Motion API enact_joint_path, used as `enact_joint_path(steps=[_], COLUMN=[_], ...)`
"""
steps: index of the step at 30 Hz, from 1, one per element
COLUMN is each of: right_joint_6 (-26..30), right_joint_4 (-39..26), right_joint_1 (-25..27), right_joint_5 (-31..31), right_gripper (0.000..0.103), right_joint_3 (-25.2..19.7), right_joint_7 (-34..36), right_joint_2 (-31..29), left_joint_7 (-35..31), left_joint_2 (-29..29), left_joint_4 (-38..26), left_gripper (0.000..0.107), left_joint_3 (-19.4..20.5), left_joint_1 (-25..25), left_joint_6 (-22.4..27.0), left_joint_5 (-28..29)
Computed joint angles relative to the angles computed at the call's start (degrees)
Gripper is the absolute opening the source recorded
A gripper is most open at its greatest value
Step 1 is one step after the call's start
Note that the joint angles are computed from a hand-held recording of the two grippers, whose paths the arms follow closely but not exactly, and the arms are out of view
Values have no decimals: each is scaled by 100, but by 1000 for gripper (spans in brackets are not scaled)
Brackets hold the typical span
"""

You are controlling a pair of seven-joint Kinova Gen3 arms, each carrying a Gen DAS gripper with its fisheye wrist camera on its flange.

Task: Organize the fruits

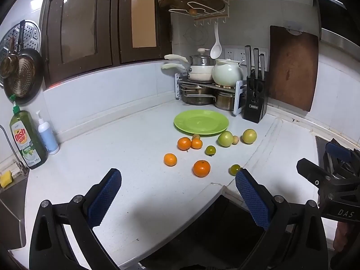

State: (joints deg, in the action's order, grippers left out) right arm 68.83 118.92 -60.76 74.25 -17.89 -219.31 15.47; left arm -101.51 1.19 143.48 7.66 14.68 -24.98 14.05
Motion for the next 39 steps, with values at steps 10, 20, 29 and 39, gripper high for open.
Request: enact_joint_path(steps=[10, 20, 29, 39], right_joint_6=[-17, -34, -140, -261], right_joint_4=[-29, 11, -70, -40], right_joint_1=[38, 41, 86, 137], right_joint_5=[-9, 59, -133, -55], right_gripper=[102, 102, 102, 102], right_joint_3=[-5, -13, 7, 45], right_joint_7=[56, 63, 320, 251], right_joint_2=[-13, -23, -57, -53], left_joint_7=[-44, -92, -120, 70], left_joint_2=[1, -29, -53, 34], left_joint_4=[20, 11, -39, -148], left_gripper=[103, 103, 103, 103], left_joint_3=[13, 34, 50, 10], left_joint_1=[26, 56, 68, 9], left_joint_6=[-37, -12, 81, 193], left_joint_5=[75, 140, 177, -128])
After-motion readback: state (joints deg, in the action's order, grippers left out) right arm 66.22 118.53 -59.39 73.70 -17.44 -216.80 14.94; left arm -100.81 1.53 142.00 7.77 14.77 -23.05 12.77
